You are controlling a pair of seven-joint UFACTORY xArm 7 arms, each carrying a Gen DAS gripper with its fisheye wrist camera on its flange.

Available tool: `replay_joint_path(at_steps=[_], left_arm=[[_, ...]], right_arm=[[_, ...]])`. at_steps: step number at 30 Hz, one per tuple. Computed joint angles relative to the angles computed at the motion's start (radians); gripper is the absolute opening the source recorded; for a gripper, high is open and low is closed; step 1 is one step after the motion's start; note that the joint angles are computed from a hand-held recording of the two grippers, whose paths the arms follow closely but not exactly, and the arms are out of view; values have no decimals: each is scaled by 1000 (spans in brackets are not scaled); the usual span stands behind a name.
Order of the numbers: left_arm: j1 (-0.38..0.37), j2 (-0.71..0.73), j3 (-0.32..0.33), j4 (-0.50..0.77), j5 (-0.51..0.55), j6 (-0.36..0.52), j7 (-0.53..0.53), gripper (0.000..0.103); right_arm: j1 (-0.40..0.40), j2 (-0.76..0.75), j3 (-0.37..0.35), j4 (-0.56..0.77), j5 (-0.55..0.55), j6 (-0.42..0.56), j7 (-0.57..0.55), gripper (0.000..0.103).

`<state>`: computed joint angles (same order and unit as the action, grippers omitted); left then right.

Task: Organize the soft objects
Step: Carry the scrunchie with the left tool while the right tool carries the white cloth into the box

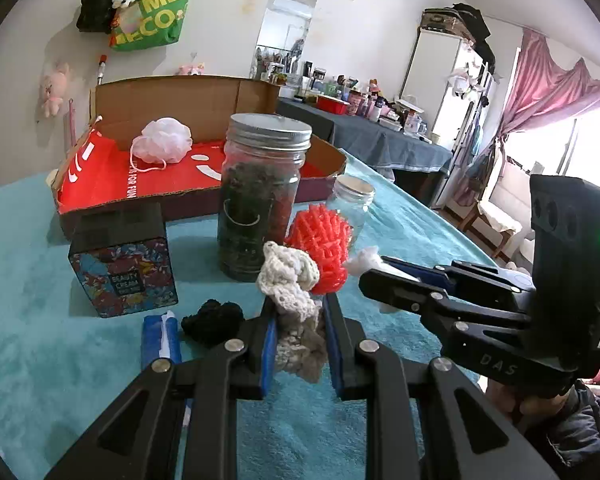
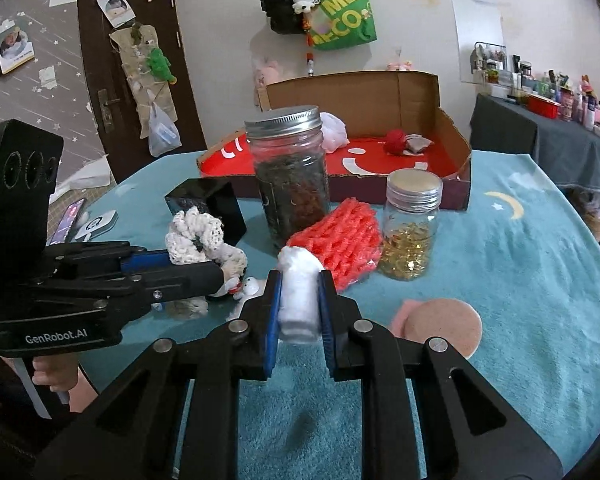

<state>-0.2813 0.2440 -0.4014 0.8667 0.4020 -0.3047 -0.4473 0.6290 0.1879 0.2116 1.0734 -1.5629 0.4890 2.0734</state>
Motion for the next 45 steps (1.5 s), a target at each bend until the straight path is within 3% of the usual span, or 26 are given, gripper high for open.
replay_joint_path(at_steps=[2,5,10,15,19,23,24,28,29,31,33,35,37,40,45], left_arm=[[13,-4,-6,-5,7,0,-8,23],[90,-16,-56,-21,72,-5,-66,23],[133,-56,-46,-54,131,-3,-148,23],[96,-104,35,-90,117,5,-164,23],[80,-136,84,-111,95,34,-151,23],[-2,-155,183,-119,-18,99,-30,23],[15,-155,176,-115,-29,119,-15,23],[262,-125,-31,-82,-29,173,36,23],[360,-105,-122,-67,-37,183,69,23],[489,-62,-239,-36,-55,197,129,23],[570,-14,-314,2,-68,216,190,23],[565,18,-308,42,-81,244,230,23],[606,69,-357,88,-98,277,293,23],[577,109,-331,145,-110,309,352,23],[615,182,-388,222,-163,349,472,23]], right_arm=[[-2,0,-1,-1,-5,-5,8,17],[-6,-4,-2,-8,-13,-18,25,17],[-20,-22,-1,-36,-16,-30,40,17],[-45,-58,-2,-80,-14,-51,75,17],[-63,-93,4,-116,27,-32,42,17],[-94,-128,1,-151,84,-50,1,17],[-105,-135,-2,-158,96,-63,-11,17],[-143,-147,-11,-176,160,-98,-85,17],[-152,-145,-14,-176,179,-109,-110,17],[-175,-137,-26,-175,223,-149,-170,17],[-198,-127,-41,-173,258,-201,-227,17],[-215,-116,-54,-170,297,-238,-291,17],[-231,-107,-67,-168,345,-276,-370,17],[-251,-95,-87,-166,447,-316,-508,17],[-276,-73,-116,-162,632,-398,-750,17]])
